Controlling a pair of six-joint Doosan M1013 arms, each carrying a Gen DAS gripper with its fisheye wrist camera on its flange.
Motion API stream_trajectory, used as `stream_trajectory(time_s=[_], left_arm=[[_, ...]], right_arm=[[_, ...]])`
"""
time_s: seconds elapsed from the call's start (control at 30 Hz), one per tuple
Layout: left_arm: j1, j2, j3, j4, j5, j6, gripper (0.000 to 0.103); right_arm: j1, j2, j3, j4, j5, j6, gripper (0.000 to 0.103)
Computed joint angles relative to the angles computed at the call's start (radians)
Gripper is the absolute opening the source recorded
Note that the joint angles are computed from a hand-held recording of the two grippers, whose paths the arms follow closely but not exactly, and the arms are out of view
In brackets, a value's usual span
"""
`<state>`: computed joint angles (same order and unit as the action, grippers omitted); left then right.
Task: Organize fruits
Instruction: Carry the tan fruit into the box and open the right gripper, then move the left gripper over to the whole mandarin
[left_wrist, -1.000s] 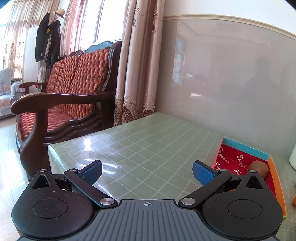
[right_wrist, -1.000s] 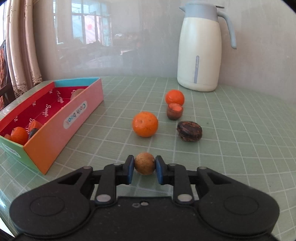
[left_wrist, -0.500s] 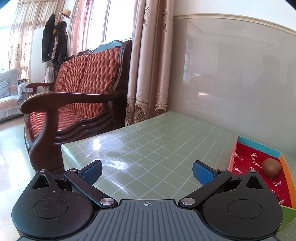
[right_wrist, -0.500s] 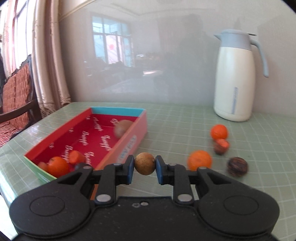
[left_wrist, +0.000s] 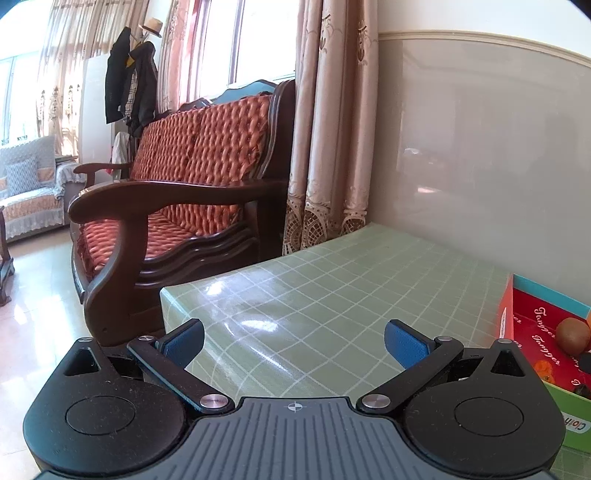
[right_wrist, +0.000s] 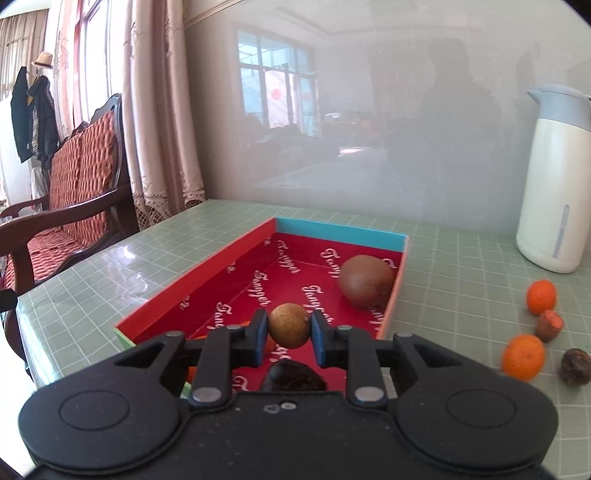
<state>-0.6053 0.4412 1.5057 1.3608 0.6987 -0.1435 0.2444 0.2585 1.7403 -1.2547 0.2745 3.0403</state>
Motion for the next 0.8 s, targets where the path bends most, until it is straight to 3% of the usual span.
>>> stream_trajectory(time_s=[0.13,0.23,0.5,0.8], left_arm=[[0.003,0.000,-0.001,-0.009,0.002,0.000,0.103],[0.005,0.001,-0.003,-0.011,0.000,0.003,0.103],[-0.001,0.003,-0.006,-0.010,-0.013,0.016,0.103],[-0.022,0.007,-0.016,-0.012,-0.045,0.044,0.103]], right_arm=[[0.002,0.013,-0.017,0.147,0.001,-0.156,0.023],[0.003,0.014,-0.019,0.157,0.003,-0.165,0.027],[-0.002,-0.007,0.006,-0.048,0.009,0.083,0.034],[-0.011,-0.047,0.054,-0.252,0.109,0.337,0.061]])
